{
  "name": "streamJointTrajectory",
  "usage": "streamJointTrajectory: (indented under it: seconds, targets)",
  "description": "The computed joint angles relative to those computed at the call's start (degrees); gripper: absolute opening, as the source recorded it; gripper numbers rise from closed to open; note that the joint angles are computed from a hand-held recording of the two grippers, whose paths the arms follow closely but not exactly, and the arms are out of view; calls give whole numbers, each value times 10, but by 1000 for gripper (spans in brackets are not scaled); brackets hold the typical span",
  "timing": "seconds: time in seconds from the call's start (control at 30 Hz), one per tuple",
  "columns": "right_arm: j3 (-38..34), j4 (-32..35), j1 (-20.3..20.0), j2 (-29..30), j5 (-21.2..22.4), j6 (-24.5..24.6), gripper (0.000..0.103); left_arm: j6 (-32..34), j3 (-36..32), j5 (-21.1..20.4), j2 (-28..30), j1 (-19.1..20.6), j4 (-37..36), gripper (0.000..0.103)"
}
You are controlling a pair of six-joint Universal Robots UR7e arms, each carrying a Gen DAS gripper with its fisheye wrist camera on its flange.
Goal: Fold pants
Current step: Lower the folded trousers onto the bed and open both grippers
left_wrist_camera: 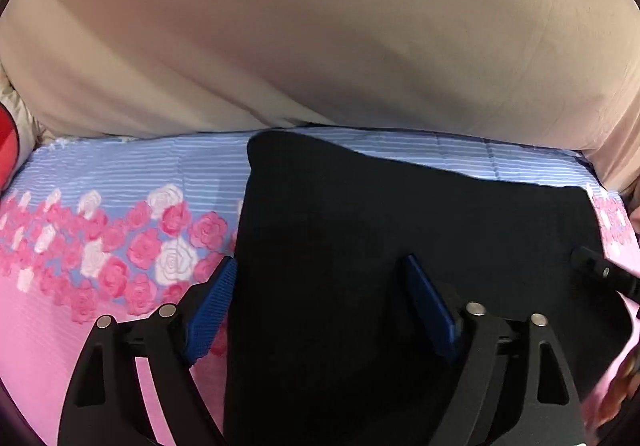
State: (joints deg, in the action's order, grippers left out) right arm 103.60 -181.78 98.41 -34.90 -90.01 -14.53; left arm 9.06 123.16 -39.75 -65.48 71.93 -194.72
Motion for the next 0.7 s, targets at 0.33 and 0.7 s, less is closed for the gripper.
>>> streamJointTrajectory:
  seconds: [0.33, 0.7]
  targets:
    - [112, -165, 92, -62, -137, -31, 7, 45, 79, 166, -34, -112, -90, 81]
    - [255, -327, 164, -104, -210, -48, 8, -238, 257, 275, -181, -283, 163, 82]
